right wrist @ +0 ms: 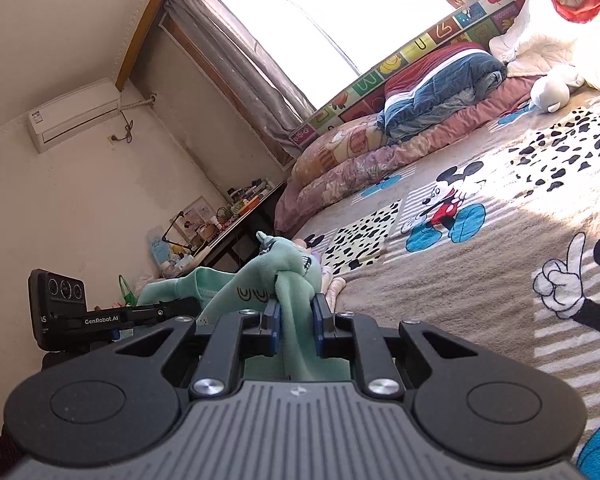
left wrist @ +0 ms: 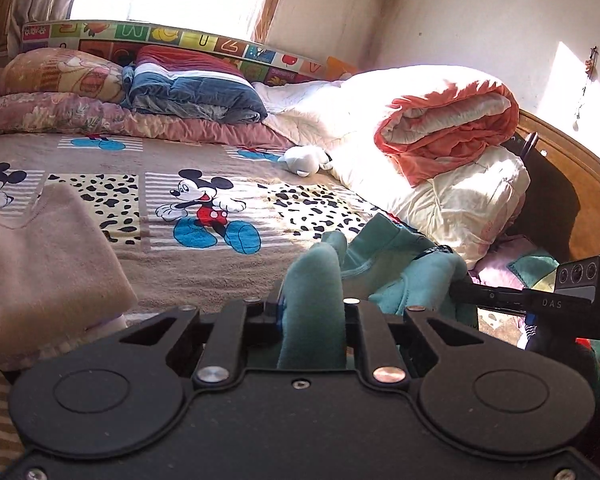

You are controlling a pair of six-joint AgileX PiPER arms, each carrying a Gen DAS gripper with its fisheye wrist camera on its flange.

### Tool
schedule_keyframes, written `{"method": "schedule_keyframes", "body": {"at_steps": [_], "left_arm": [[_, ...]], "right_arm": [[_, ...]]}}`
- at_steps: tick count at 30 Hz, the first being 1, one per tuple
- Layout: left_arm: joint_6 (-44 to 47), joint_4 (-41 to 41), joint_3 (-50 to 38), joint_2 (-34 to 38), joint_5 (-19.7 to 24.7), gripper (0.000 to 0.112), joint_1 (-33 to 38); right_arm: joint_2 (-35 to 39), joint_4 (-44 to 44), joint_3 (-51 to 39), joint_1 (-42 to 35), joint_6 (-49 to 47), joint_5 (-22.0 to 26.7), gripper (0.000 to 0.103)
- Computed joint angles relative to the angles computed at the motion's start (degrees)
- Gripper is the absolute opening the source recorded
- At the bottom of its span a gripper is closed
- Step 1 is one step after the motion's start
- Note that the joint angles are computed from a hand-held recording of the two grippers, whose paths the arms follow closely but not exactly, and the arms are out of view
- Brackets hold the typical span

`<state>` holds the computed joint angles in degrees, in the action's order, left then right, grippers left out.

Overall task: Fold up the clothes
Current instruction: 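Lift the sweatshirt with both grippers and shake it out flat onto the bed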

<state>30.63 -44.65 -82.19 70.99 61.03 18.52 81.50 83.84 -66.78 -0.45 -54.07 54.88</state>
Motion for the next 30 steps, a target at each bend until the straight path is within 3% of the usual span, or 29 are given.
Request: {"method": "schedule_keyframes", "body": {"at_steps": [6,12,16,19,23,30], "left_arm": [[-8.87,8.38,-11.97,5.14,-3.13,0.013,-6.84],[-20.06,27.64,-23.71,11.02,-8.39,0.013,-17.69],[-25.08,37.03,-27.99,13.45,-13.12,0.013,-22.69],[-27.48,45.60,-25.17,12.90,-18.44,0.013,-26.87],[-28.13,52.63,-12.84,8.41,-23.30,0.013,-31.17],[-29.96,60.85,11.03,-3.72,-23.65,0.014,-39.11]], "right_arm": [[2.72,-7.93,-12.61,-1.18,9.04,-1.08,0.017],[7.77,-15.85,-25.89,-1.05,18.19,-2.20,0.017],[10.77,-20.73,-33.95,0.62,23.39,-5.45,0.017],[11.78,-23.01,-36.20,1.69,24.79,-8.31,0.017],[11.63,-26.47,-33.72,3.14,23.79,-12.44,0.017],[2.85,-25.73,-10.79,2.46,14.14,-13.17,0.017]]}}
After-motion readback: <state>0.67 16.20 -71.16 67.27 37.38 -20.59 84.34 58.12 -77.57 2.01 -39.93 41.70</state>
